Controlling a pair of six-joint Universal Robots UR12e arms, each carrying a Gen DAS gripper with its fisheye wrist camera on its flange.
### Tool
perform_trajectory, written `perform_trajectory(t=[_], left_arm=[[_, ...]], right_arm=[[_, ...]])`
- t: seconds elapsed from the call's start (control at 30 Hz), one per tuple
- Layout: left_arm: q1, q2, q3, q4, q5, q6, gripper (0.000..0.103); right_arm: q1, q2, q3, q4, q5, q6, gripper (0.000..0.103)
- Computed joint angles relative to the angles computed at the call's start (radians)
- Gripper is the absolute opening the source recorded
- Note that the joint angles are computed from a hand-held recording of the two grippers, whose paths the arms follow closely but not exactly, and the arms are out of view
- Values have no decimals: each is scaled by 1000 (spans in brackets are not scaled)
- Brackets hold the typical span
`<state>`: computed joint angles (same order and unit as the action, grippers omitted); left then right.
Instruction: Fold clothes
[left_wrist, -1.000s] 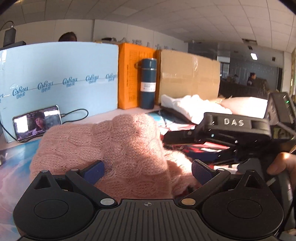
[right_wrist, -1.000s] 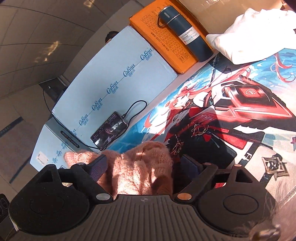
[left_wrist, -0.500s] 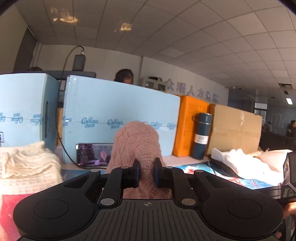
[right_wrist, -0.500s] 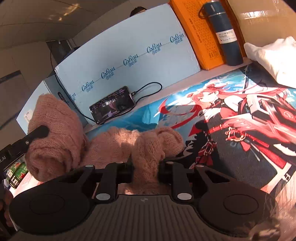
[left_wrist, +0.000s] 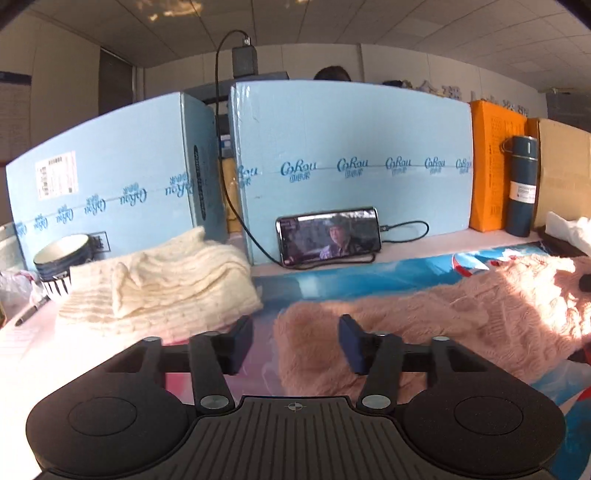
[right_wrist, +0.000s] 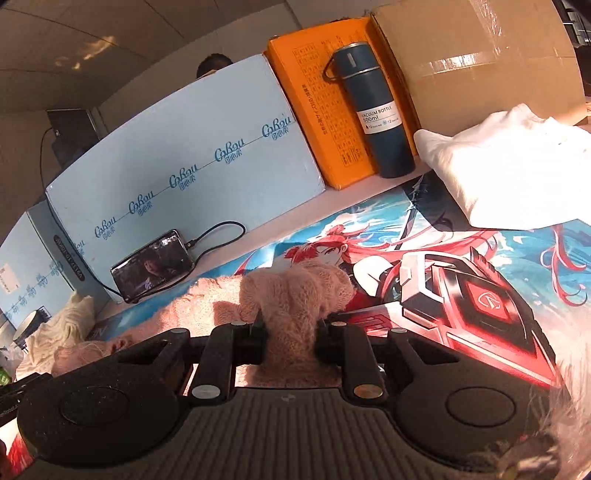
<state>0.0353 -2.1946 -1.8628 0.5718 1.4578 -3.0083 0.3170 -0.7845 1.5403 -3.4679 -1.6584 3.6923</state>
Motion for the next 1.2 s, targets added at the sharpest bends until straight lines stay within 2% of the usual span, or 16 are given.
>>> perform_trajectory(t=[0.03,0.1,0.17,0.23,0.33,0.4,0.43,0.5,0.53,0.6,0.73,0.8,0.9,1.03,1.1,1.2], left_arm=[[-1,-6,-3,56,-26,7,91],[-7,-13,0,98,-100,53,94],[-22,-7,17,12,-182,150,95],[-25,-4,47,-140,-285,210,96],[-23,-11,112,-407,-339,245,96],[-13,-17,123,-452,-348,241,94],[-1,-19,123,-456,-382,224,90],[14,-21,120,-430,-401,172,60],[22,-22,119,-413,-408,145,36],[31,-30,117,-321,-380,82,18],[48,-49,122,-121,-307,-51,16],[59,-61,128,14,-278,-131,16],[86,-67,136,98,-283,-255,16],[110,-71,137,4,-298,-323,17],[118,-66,134,-100,-311,-319,17],[130,-62,122,-152,-292,-378,24]], right_arm=[[4,3,-6,5,-3,28,29],[9,6,-6,1,-10,77,56],[13,6,-7,15,-11,98,65],[27,5,-13,53,-19,124,65],[29,7,-18,78,-22,123,63],[29,8,-15,77,-16,108,45],[28,7,-13,77,-11,100,39],[26,8,-12,75,-1,82,28],[26,10,-16,72,2,69,26],[25,14,-26,59,1,37,22],[32,31,-56,-21,-57,-76,20],[36,43,-76,-70,-129,-132,20],[27,63,-102,-142,-246,-169,20],[-21,54,-89,-90,-244,-101,20],[-46,39,-67,-31,-172,-53,20],[-73,17,-38,69,-72,9,22]])
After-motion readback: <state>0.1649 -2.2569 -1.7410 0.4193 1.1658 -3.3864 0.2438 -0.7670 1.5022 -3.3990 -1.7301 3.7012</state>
